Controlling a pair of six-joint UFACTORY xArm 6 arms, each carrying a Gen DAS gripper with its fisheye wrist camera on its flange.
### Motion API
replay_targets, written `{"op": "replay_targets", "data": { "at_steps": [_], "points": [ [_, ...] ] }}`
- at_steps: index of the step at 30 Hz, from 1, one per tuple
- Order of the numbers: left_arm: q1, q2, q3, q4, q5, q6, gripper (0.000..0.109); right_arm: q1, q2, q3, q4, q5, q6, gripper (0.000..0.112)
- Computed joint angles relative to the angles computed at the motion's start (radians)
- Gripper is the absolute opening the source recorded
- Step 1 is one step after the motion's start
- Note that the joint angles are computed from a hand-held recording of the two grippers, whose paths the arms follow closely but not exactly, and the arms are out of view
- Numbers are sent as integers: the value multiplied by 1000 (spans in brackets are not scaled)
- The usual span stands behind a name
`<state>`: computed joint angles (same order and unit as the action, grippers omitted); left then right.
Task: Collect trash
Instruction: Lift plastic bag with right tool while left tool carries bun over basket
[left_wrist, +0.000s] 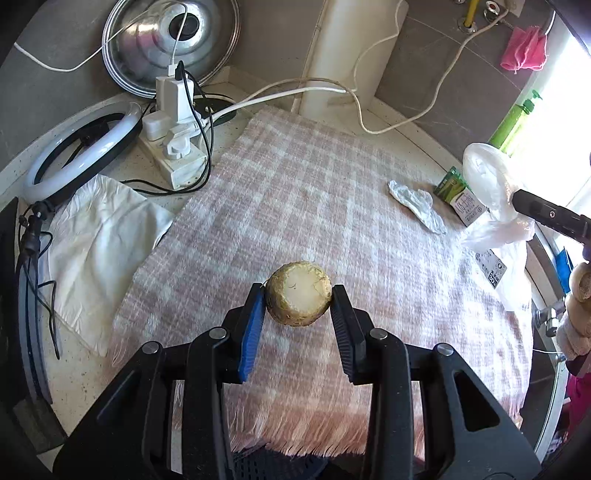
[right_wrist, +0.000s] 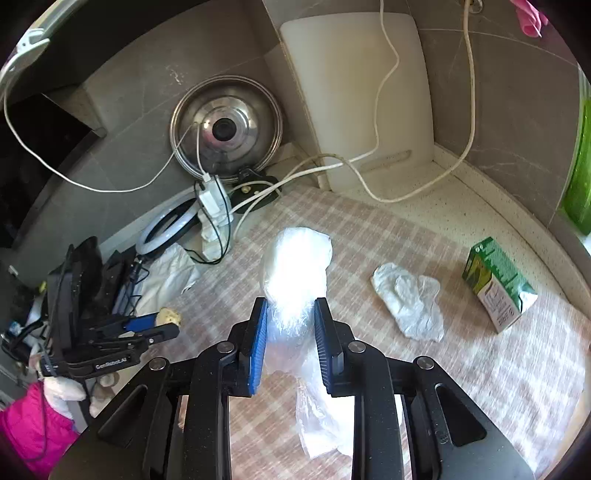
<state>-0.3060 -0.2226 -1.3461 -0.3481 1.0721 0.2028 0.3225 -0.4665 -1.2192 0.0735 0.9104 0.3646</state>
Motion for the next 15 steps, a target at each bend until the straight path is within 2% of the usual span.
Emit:
{"op": "replay_targets", "data": {
  "at_steps": [9, 15],
  "points": [
    [69, -187, 171, -42, 80, 105, 36, 237, -144, 102, -191, 75, 337, 22],
    [144, -307, 285, -61, 161, 191, 36, 415, -166, 138, -281, 120, 532, 23]
  ]
}}
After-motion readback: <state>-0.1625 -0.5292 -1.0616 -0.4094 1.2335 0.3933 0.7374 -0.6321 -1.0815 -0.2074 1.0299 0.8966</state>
